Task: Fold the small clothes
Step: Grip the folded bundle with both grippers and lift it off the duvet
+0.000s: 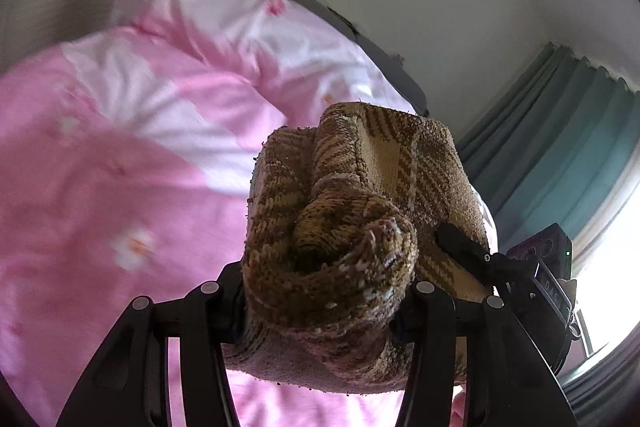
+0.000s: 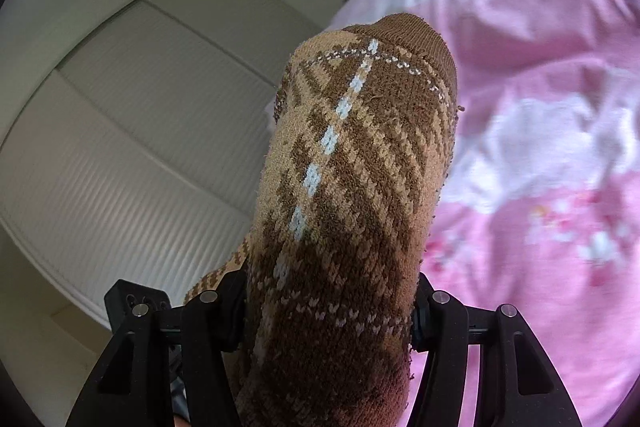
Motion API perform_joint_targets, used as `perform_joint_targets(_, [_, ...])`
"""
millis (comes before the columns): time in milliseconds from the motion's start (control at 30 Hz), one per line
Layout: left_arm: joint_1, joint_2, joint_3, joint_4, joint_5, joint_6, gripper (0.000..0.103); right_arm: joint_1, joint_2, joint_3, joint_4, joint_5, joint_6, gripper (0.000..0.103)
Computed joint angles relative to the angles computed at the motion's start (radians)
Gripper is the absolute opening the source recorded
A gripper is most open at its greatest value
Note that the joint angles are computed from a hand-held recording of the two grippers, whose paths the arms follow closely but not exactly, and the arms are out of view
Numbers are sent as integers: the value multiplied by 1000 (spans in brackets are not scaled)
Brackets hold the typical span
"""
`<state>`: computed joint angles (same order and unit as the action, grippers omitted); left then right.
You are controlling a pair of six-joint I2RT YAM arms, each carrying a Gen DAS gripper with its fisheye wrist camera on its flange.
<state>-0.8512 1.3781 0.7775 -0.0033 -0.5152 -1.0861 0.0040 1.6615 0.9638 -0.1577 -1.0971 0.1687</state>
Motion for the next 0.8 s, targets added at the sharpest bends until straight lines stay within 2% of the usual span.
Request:
perform_joint_targets(133, [101,-233,-120,-110,28,48,51,189,7,-36,243,80,229,59])
perform_joint_targets(233, [283,-450,-203,-221,125,156,51,357,86,1,427,172,394,59])
perform_joint_targets(300, [434,-533,-231,-256,223,235,51,440,149,46,502,222,462,59])
perform_joint_targets(400, [748,-610,-263,-278,443,399,51,559,289,176,583,288,551,59])
perform_joint_targets(533, [1142,-547,-294,-206,723,606,51,671,499,423,586,355,604,59])
perform_joint_targets(600, [1261,-459,-301,-134,806,672,51,704,576,509,579,379,620,59])
perform_joint_targets(800, [1387,-156,-322,119,870,795,51,746,843,774,543,402,669,59])
